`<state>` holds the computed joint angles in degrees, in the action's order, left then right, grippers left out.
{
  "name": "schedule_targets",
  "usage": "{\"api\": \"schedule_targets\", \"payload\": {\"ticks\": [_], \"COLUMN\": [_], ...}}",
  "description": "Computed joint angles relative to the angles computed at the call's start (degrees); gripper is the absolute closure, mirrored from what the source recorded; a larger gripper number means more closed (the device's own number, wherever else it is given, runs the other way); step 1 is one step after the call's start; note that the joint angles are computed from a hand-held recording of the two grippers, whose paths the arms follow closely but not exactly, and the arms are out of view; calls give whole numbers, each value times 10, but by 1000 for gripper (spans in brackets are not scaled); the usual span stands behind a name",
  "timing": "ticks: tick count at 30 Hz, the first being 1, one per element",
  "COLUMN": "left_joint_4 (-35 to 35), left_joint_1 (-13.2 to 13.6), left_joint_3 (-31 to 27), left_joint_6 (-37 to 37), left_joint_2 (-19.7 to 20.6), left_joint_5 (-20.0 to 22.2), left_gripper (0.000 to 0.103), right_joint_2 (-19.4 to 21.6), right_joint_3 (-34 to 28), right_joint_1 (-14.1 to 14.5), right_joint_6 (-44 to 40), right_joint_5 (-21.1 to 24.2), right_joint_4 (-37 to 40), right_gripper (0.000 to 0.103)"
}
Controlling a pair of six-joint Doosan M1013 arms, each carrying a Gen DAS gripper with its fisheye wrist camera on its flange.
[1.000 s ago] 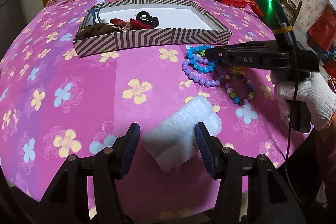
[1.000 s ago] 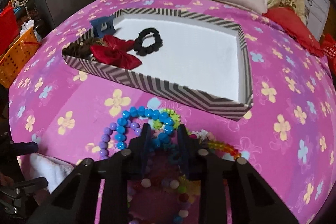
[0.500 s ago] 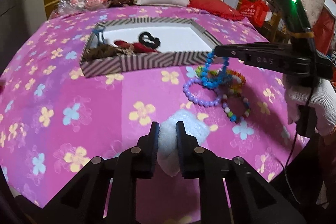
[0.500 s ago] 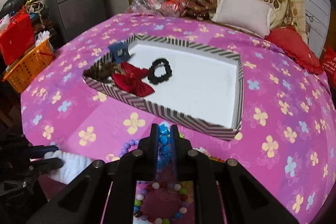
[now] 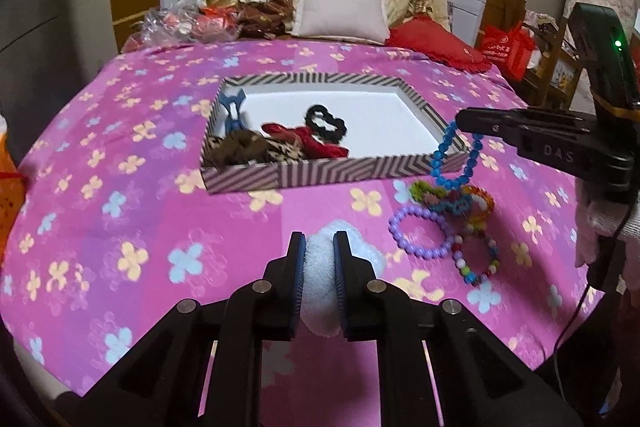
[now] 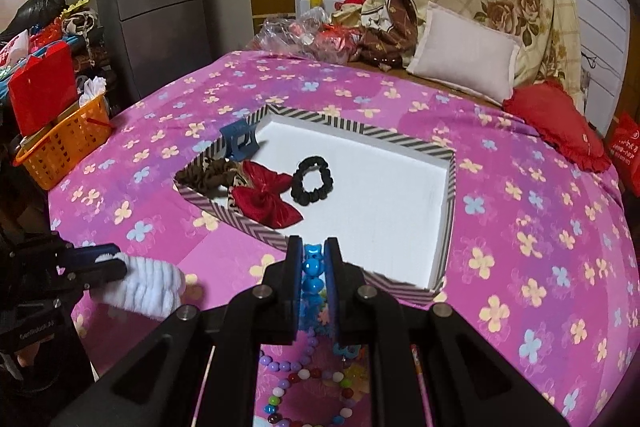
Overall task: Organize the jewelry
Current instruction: 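Carry the white scrunchie with the left tool while the right tool carries the blue bracelet into the box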
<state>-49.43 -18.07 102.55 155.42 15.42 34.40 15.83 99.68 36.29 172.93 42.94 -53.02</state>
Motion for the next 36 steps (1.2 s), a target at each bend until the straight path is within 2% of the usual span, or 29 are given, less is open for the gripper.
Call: {"api": "schedule_targets", "payload": {"ticks": [12,20,30,36], "left_joint_4": [32,37,129,214], "left_joint_1": [-7,-11,-36,-57], "left_joint_3": [-18,-63,-168,-223], "left_joint_6": [-39,-68,-200,-290], "left_joint_2": [7,25,89,134], "left_joint_5": [-33,-44,-42,-39], "left_gripper": [87,87,87,87], "right_joint_2": [2,10,43,63], "right_joint_3": [-13,-28,-60,-68], "right_joint_1": [-6,-21,-53,-90], "right_joint_6": [-23,-52,-124,-170], "right_joint_5": [2,-14,-56,-77], "right_joint_4": [8,30,93,165], "right_gripper": [92,92,92,92]}}
